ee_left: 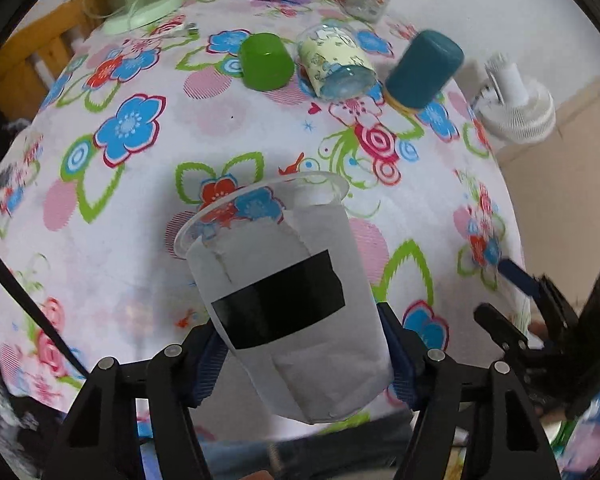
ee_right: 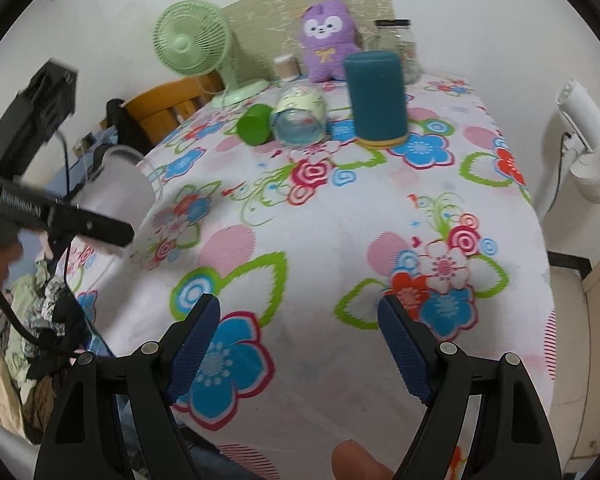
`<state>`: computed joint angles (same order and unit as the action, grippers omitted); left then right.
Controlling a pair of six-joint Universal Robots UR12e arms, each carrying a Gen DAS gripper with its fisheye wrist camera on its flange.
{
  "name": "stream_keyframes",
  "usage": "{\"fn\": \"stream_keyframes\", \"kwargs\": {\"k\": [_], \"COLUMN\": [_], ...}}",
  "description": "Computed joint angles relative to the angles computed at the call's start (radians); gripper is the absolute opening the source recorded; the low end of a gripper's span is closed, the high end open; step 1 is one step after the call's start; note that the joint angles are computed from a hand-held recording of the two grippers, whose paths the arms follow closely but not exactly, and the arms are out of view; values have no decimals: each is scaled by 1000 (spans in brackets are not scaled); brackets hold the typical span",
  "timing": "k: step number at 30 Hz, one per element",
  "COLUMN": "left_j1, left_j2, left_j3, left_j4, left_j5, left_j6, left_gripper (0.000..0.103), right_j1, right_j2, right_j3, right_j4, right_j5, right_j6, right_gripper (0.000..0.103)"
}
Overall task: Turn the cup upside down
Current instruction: 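Rotate the left gripper to turn the white cup upside down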
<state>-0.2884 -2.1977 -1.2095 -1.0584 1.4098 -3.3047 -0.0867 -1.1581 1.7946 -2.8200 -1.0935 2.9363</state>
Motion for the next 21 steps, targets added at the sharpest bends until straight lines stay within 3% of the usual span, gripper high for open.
{"fn": "stream_keyframes", "kwargs": {"k": [8,21], "left_j1": [2,-46], "left_j2": [-70,-315], "left_j3": [210,660], "left_j4": [-429,-1056], "left_j5": [71,266], "left_j6": [171,342], "left_gripper": [71,71], "right_j1": [18,33], "right_j2": [-10,-18], "right_j3": [18,32], "right_j4": [4,0], "right_j5": [33,72], "right_j6": [-57,-116], "right_gripper": [83,83]}}
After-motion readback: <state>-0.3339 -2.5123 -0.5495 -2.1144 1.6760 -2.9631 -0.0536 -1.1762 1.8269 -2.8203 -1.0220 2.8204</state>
